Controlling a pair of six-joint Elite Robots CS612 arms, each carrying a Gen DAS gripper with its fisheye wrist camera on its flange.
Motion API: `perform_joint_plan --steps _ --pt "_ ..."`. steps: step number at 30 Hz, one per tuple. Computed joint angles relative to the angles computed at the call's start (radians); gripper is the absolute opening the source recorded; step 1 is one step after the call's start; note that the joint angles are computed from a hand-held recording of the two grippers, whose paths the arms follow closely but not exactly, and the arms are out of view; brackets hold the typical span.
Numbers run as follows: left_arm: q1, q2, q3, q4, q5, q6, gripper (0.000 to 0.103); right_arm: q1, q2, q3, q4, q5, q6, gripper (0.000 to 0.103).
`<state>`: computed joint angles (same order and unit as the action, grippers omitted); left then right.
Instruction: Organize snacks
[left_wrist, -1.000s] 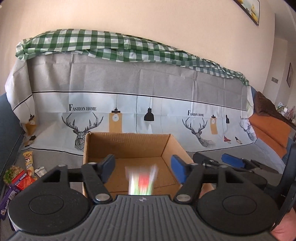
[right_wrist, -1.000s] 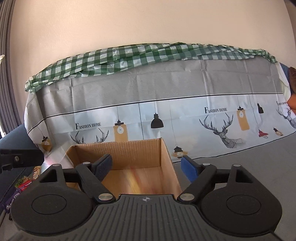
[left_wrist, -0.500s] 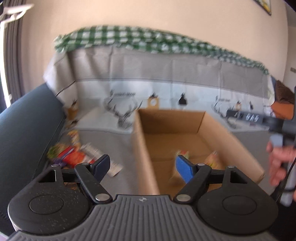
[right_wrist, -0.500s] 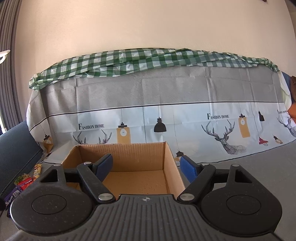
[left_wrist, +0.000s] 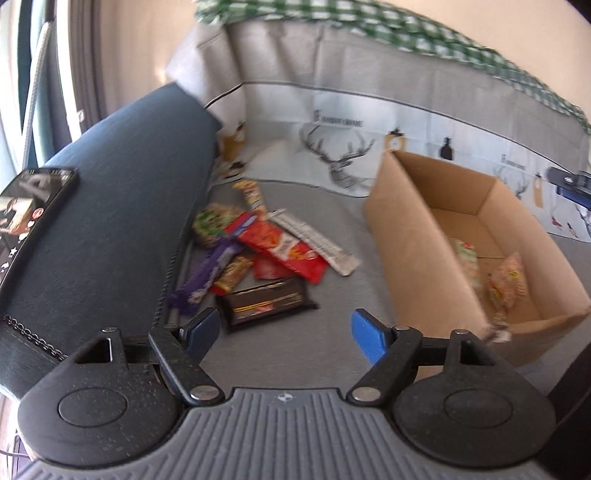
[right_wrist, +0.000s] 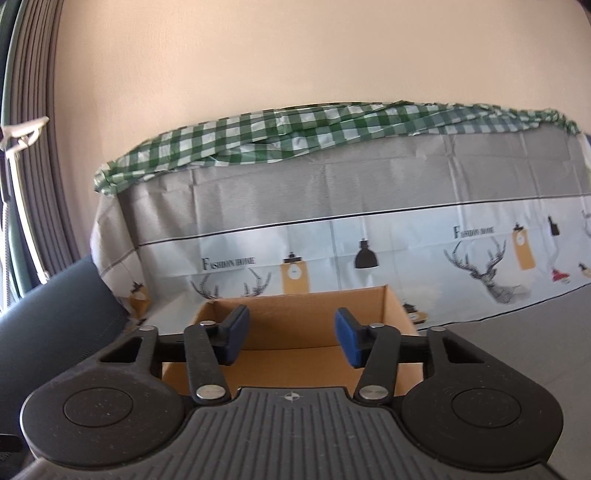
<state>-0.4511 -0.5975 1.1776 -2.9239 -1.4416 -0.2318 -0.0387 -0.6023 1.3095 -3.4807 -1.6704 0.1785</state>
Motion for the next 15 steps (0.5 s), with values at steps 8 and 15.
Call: perform_joint_plan --steps 8,15 --pt "0.025 0.067 -0.108 0.047 -0.026 -0.017 0.103 0.017 0.006 -0.013 0.016 0.039 -0.004 0.050" --pt "0.028 0.092 -0.102 -0.053 -0.046 -0.039 0.103 0.036 0.018 -0.039 0.062 0.082 -0.063 0.050"
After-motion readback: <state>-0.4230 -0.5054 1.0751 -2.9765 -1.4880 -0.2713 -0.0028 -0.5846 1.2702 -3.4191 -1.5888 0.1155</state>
